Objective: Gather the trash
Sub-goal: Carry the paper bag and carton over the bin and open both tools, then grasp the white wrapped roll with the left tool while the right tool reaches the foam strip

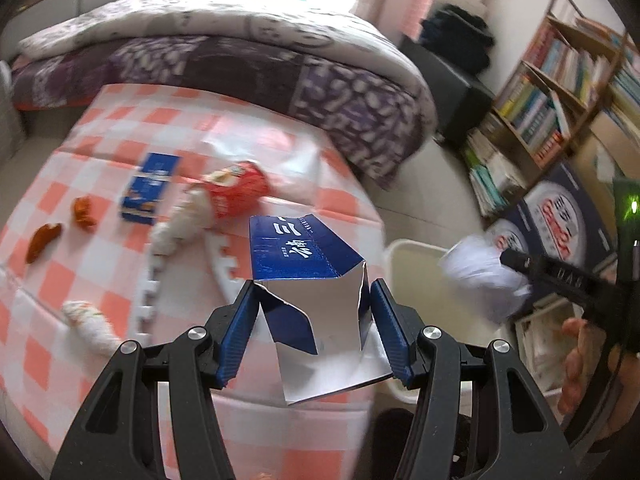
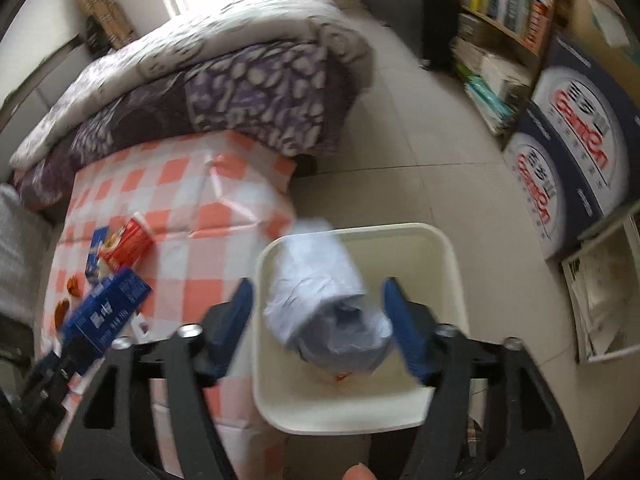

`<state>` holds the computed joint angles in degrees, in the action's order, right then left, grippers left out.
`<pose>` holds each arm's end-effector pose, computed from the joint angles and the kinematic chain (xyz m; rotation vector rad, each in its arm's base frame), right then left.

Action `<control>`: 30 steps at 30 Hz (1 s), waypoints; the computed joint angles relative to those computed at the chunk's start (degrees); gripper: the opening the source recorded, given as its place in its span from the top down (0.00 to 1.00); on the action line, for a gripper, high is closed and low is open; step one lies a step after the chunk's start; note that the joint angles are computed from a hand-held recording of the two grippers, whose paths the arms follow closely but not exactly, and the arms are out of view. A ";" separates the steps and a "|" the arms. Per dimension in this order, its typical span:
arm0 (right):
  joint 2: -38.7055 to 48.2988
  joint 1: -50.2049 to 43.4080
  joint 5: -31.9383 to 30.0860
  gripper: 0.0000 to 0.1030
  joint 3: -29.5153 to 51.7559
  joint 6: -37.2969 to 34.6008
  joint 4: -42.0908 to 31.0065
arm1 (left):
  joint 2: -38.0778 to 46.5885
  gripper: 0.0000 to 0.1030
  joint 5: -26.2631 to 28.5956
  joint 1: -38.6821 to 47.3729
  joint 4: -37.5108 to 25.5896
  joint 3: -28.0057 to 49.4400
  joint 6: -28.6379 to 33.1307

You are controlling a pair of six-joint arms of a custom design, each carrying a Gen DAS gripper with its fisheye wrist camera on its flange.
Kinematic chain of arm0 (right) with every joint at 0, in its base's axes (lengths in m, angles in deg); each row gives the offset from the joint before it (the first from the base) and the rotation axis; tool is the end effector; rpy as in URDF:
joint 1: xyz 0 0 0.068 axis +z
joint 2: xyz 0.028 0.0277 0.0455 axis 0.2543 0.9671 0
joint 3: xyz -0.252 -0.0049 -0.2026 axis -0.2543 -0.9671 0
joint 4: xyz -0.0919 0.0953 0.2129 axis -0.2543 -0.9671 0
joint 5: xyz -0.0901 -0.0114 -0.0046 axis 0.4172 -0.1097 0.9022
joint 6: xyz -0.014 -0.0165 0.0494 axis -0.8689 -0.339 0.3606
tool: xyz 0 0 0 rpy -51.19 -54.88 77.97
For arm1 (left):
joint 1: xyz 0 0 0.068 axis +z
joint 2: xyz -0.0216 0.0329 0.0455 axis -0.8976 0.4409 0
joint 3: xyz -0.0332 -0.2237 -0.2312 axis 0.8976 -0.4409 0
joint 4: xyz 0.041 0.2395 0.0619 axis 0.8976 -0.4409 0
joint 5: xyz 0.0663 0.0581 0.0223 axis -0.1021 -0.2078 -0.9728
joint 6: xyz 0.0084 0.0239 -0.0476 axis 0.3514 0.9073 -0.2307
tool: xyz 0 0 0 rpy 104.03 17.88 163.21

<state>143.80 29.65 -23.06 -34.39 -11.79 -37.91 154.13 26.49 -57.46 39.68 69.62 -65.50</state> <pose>0.2602 0.0627 0.1150 0.4392 2.5818 0.0461 0.2532 0.0150 0.0985 0.1060 2.5274 -0.4094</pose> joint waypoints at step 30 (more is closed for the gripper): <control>-5.15 -19.33 -9.17 0.07 -5.97 -1.12 4.04 | 11.21 0.28 -2.83 -23.94 10.21 0.31 -7.99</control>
